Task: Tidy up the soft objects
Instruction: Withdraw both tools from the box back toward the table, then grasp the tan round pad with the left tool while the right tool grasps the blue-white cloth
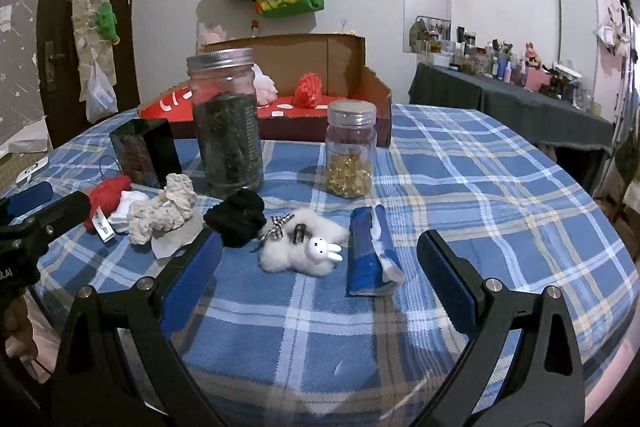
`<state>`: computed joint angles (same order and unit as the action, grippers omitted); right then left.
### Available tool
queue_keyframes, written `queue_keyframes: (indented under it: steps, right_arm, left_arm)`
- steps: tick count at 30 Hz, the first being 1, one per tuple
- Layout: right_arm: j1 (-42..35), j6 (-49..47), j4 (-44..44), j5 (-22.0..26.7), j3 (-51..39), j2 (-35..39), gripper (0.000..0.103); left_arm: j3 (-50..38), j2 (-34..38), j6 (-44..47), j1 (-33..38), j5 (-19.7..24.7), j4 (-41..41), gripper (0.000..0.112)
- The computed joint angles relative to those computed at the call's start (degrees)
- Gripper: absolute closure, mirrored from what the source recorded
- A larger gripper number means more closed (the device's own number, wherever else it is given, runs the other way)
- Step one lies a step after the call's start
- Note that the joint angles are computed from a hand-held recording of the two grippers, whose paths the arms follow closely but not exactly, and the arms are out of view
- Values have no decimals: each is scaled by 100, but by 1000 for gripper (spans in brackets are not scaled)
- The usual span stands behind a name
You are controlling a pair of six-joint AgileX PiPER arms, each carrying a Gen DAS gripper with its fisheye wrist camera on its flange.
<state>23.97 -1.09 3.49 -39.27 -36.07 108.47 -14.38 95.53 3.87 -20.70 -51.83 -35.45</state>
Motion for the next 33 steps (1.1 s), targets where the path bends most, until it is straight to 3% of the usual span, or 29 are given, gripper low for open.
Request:
queue_keyframes:
  steps: [10,15,20,27,31,33]
  right_arm:
    - [-587,885,-969,622,-442,92,4]
    - [-882,1512,-1547,1105,-809,193,4]
    - [-1082,1921,-1999,1370,-1016,319,4]
    - [-1150,2044,-2195,1540,-1135,380,21]
    - [-1133,1904,-2176,1637,-1203,447,21]
    - [-1123,1835,-2150,1663,-1223,468,29]
  left_arm:
    - [-97,-312,461,1056,623,431,9]
    - [-214,-389,133,2037,1172,1415,9]
    - [-461,-324,-494,2968,1870,2892,9]
    - [-820,-143,-1225,3497,2536,4315,12]
    - [-1046,-31,-1101,3488,2932,4438,12]
    - [-1168,84,-577,3361,3024,3945,13]
